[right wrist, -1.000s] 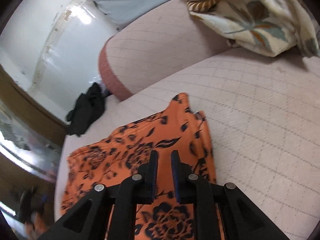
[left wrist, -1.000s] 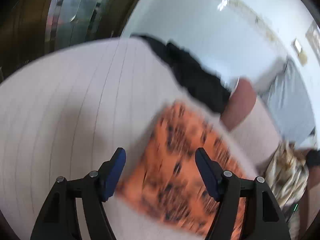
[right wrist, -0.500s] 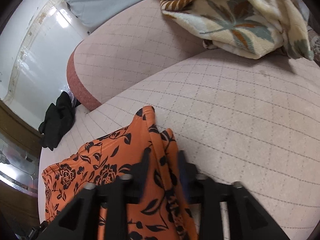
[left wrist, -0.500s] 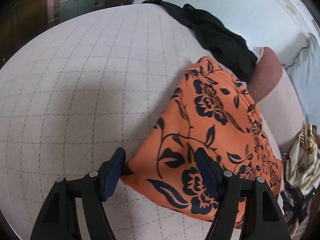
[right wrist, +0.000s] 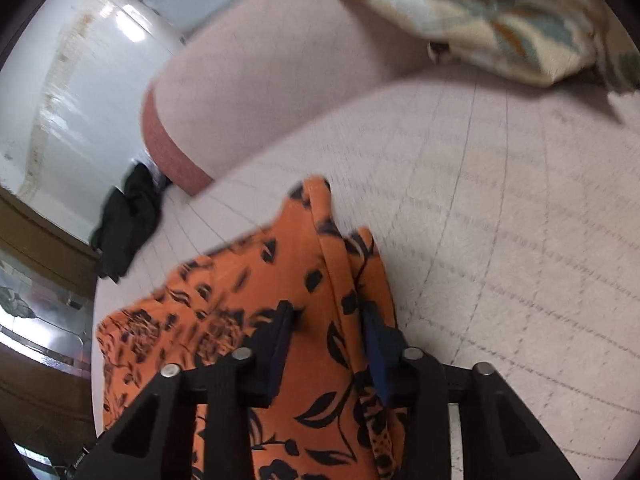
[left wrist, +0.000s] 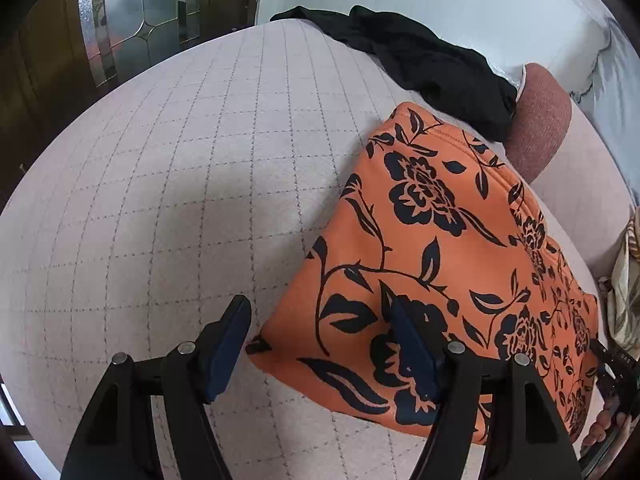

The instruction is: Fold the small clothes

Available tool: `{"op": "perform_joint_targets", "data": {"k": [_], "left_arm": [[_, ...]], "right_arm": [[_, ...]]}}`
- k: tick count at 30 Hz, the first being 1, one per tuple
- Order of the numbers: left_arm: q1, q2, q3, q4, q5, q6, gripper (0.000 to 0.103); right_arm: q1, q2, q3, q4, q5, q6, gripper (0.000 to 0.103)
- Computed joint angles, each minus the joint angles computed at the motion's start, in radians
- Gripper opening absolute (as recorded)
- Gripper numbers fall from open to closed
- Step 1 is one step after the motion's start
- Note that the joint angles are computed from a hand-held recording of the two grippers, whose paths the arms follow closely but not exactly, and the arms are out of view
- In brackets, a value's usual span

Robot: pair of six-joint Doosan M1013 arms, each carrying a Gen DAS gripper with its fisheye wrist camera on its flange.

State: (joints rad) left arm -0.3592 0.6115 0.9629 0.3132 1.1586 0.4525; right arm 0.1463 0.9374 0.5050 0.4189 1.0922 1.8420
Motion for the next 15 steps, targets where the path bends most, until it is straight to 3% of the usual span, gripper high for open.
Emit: {"op": "perform_joint_targets", "data": {"k": [1, 2, 9, 11, 12, 15], "left_arm": [[0.002, 0.008, -0.012, -0.002, 0.01, 0.003, 0.073], [0.004, 0.011, -0.017, -0.002, 0.014, 0.001, 0.073], [0.015, 0.009, -0.012, 0.011, 0.03, -0.041, 0.073], [0.017, 0.007, -0.008, 0.01, 0.028, -0.043, 0.073], [0.018, 0.006, -0.007, 0.008, 0.028, -0.04, 0.073], [0.017, 0.002, -0.001, 0.017, 0.022, -0.032, 0.073]], "right_arm": [[0.0, -0.004, 0.01, 0.011, -0.008, -0.009, 0.012], [0.0, -0.026, 0.049, 0.011, -0.046, -0.016, 0.008], [-0.002, -0.202, 0.33, 0.051, -0.308, -0.1, 0.006], [0.001, -0.22, 0.361, -0.009, -0.339, -0.063, 0.006], [0.002, -0.208, 0.346, -0.028, -0.316, -0.064, 0.006], [-0.005, -0.111, 0.209, -0.048, -0.098, 0.008, 0.01]]}}
